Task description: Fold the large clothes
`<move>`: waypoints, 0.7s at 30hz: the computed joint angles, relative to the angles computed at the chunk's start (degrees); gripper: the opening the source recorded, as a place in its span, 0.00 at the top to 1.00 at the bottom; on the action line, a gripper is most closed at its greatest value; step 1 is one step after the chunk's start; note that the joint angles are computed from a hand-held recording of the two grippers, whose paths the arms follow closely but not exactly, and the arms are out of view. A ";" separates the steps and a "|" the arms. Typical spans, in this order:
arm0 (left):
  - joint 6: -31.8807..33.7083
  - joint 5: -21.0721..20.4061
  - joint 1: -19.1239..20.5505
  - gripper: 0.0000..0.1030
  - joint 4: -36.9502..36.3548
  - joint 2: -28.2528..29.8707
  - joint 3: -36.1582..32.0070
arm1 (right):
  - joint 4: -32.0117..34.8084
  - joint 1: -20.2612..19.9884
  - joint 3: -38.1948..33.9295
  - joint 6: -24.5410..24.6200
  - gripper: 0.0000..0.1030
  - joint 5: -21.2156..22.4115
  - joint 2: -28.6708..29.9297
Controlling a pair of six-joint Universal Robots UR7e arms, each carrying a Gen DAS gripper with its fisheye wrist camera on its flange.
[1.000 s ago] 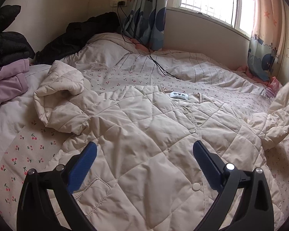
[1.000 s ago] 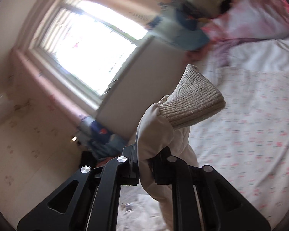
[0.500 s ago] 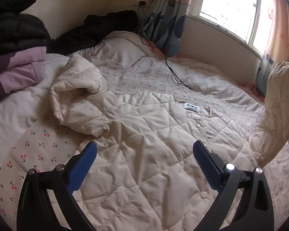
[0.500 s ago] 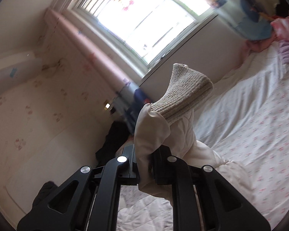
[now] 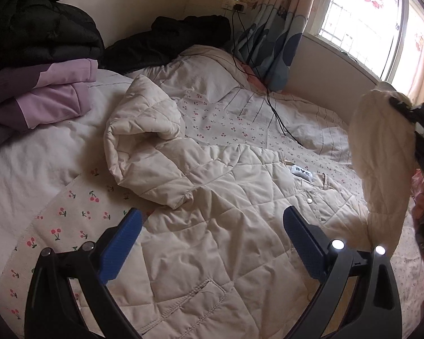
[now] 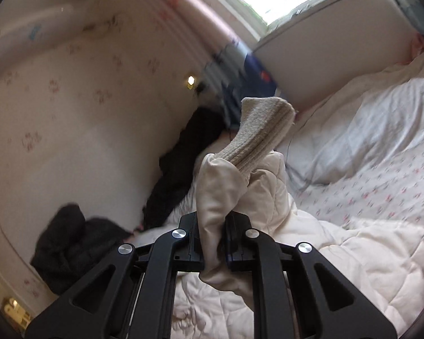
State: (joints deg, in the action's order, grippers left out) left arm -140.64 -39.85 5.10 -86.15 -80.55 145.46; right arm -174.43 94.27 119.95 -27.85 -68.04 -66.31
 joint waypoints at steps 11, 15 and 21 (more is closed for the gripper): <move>2.55 -0.31 0.88 0.07 -1.75 -0.11 0.03 | -8.26 0.63 2.21 -2.31 0.90 -5.45 12.69; 3.18 -0.40 1.18 0.07 -1.44 0.59 -0.49 | -9.70 0.63 1.85 -2.35 0.90 -6.94 15.98; 3.36 -0.69 1.31 0.07 0.78 2.22 -1.87 | -11.40 0.67 1.21 -3.33 0.90 -9.70 21.08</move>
State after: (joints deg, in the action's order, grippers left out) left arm -137.28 -40.54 6.41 -85.36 -78.33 143.59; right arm -185.83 94.94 121.16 -31.18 -77.73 -45.23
